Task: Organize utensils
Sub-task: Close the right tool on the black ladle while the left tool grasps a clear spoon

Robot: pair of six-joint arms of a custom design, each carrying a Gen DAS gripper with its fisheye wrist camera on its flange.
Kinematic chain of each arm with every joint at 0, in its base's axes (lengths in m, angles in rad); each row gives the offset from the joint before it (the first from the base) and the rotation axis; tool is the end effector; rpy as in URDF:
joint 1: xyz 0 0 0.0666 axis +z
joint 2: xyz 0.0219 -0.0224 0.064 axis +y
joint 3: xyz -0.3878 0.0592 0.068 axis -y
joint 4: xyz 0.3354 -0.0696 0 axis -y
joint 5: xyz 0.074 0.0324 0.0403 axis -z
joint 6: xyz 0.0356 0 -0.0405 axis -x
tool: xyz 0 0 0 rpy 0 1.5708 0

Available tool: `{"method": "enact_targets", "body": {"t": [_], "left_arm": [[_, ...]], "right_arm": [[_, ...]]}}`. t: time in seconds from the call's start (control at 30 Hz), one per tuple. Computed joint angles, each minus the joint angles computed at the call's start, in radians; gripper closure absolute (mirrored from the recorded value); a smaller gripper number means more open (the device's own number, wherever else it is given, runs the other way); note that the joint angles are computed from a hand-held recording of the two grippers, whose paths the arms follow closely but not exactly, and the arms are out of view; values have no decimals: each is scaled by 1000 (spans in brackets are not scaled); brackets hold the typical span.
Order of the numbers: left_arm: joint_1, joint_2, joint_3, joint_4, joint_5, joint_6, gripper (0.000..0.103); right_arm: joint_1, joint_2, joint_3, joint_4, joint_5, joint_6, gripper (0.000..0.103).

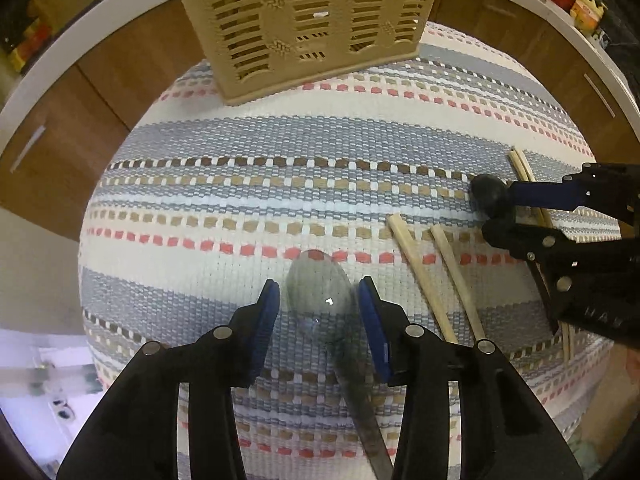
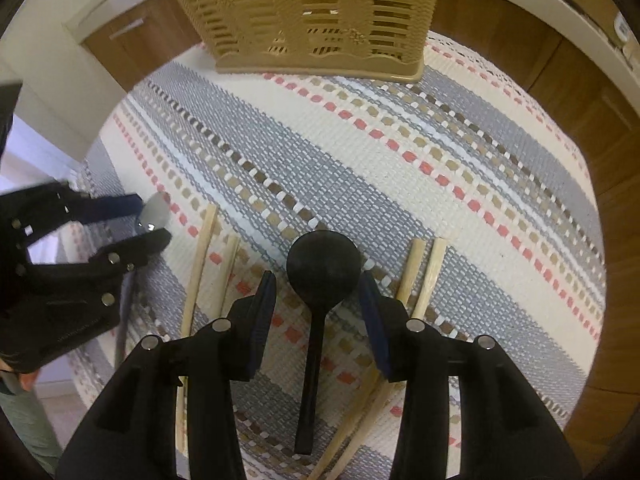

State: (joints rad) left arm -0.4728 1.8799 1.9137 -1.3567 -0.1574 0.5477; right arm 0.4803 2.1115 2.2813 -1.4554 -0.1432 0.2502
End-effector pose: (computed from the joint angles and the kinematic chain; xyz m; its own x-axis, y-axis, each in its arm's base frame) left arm 0.5067 -0.2533 0.3848 -0.9532 -0.0901 -0.2886 -0.0947 0.9955 0.0020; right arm 0.5663 0.3003 0.3799 -0.7025 -0.6423 -0.3065 -0.6883 0.7227 0.0630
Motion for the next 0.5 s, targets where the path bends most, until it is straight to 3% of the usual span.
{"method": "enact_targets", "body": {"t": [0.27,0.5], "left_arm": [[-4,28,42,-28,-18,16,71],[-27,-26,-31,41,-68,93,71]], "right_arm": [[13,-45,-78,68,11,-2,71],[-22,-95,-148,128,-55,0,72]]}}
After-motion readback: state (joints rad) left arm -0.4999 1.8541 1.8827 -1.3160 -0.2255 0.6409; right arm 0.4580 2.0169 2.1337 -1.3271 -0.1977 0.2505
